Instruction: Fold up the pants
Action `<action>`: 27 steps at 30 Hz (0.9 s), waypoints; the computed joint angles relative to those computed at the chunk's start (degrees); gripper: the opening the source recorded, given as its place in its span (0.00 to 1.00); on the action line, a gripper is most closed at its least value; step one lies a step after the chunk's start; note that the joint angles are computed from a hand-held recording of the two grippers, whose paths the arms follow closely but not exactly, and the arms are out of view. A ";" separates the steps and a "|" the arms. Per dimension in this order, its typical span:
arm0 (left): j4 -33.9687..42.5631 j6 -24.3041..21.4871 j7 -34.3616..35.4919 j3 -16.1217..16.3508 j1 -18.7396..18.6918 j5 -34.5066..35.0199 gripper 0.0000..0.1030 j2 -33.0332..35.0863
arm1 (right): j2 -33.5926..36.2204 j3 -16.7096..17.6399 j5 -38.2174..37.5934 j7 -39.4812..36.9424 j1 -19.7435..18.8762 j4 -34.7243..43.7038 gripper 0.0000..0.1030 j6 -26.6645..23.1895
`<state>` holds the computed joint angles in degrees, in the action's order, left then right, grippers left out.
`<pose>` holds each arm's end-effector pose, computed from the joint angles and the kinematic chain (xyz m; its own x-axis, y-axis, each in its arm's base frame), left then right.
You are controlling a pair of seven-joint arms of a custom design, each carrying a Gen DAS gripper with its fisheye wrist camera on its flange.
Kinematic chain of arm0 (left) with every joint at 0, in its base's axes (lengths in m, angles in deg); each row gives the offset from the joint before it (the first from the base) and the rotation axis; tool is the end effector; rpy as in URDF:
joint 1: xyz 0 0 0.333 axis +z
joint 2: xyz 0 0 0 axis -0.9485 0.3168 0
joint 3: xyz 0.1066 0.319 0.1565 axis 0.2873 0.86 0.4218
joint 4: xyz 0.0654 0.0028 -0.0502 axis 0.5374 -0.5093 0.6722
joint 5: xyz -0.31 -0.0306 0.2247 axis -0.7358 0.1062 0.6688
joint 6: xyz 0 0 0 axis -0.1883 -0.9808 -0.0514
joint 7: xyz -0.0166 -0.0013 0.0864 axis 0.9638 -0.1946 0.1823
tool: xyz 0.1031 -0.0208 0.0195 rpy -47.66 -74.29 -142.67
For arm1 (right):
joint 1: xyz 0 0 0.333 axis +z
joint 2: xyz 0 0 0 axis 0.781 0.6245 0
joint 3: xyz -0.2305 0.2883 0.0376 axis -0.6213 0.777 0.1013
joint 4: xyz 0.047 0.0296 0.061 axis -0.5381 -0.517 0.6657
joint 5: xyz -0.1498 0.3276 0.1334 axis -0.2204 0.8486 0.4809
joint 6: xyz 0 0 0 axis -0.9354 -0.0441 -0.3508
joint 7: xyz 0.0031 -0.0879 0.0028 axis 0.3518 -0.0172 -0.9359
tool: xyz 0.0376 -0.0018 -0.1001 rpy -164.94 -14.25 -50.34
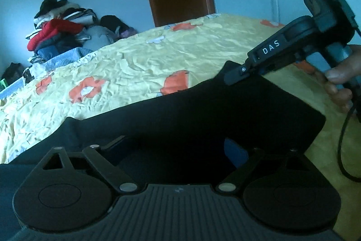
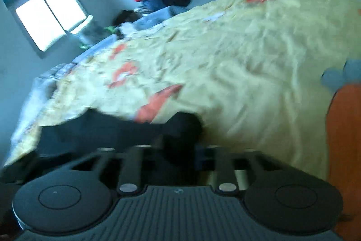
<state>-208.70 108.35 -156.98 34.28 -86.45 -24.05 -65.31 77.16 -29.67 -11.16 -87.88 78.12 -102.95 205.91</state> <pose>0.4879 -0.2103 0.4584 -0.8504 -0.4796 -0.2161 -0.1320 0.5923 -0.7949 0.3675 0.3271 0.4586 -0.3198 -0.8299 -0.4572 -0.4585 0.5579 -0.6918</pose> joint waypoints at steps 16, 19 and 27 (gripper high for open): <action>1.73 -2.05 -18.43 1.17 2.75 10.00 0.98 0.91 | 7.52 2.72 16.17 -25.06 8.16 10.17 0.19 -16.61; 1.74 -2.52 -21.90 2.00 3.71 10.68 0.97 0.70 | 8.78 2.57 17.53 -25.86 9.60 13.33 0.21 -20.01; 2.86 -4.33 -37.31 5.40 9.06 20.43 0.98 1.19 | 17.17 0.41 22.08 -46.98 12.68 23.44 0.70 -19.15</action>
<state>-205.85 104.01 -194.29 39.67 -77.39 -3.61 -64.12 94.34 -29.27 10.92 -134.86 90.79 -79.51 186.76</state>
